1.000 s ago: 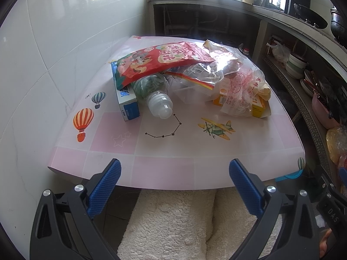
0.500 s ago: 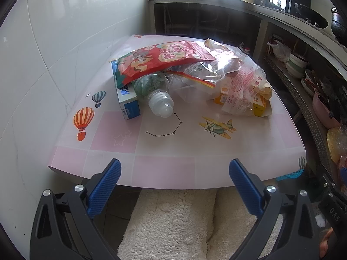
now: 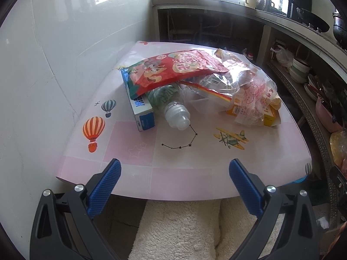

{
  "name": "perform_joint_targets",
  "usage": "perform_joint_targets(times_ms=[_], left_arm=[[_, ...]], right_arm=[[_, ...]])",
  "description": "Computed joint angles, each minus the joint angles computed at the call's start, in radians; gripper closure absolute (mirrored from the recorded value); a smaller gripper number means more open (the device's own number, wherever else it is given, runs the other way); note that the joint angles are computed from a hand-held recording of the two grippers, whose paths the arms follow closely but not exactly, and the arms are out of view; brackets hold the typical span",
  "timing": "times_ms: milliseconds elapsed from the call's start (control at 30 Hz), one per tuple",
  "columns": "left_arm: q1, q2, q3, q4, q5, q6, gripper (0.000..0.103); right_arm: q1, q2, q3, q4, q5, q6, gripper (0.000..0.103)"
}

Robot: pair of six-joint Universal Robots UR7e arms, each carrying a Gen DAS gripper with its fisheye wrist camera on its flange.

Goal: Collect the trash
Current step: 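Grasp the red snack bag with the left gripper and lift it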

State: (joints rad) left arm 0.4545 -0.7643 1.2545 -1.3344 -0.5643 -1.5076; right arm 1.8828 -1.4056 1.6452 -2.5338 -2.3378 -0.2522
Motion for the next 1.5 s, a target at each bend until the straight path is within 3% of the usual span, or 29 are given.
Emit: perform_joint_targets(times_ms=[133, 367, 467, 700, 833, 967, 1167, 1300, 1500], left_arm=[[0.004, -0.031, 0.024, -0.011, 0.009, -0.002, 0.005], [0.015, -0.075, 0.082, -0.136, 0.019, 0.083, 0.005], [0.019, -0.098, 0.119, -0.240, 0.032, 0.147, 0.005], [0.030, -0.140, 0.236, -0.647, 0.094, 0.408, 0.005], [0.051, -0.130, 0.227, -0.772, 0.111, 0.539, 0.005], [0.087, -0.129, 0.218, -0.934, 0.082, 0.668, 0.005], [0.118, -0.095, 0.149, -0.983, 0.161, 0.903, 0.007], [0.135, -0.052, 0.092, -0.926, 0.203, 1.086, 0.022], [0.175, 0.012, 0.003, -0.791, 0.130, 1.250, 0.029]], right_arm=[[0.011, -0.003, -0.008, 0.054, 0.015, 0.025, 0.006], [0.014, 0.002, -0.008, 0.060, 0.058, -0.034, 0.006], [0.009, 0.011, -0.021, 0.069, 0.076, -0.056, 0.006], [-0.014, 0.049, -0.084, 0.131, 0.142, -0.050, 0.006], [-0.016, 0.079, -0.117, 0.139, 0.178, -0.066, 0.006], [-0.024, 0.104, -0.157, 0.158, 0.222, -0.069, 0.006], [-0.045, 0.139, -0.205, 0.171, 0.292, -0.045, 0.006], [-0.053, 0.176, -0.250, 0.202, 0.301, -0.038, 0.006], [-0.064, 0.222, -0.306, 0.224, 0.290, -0.013, 0.006]])
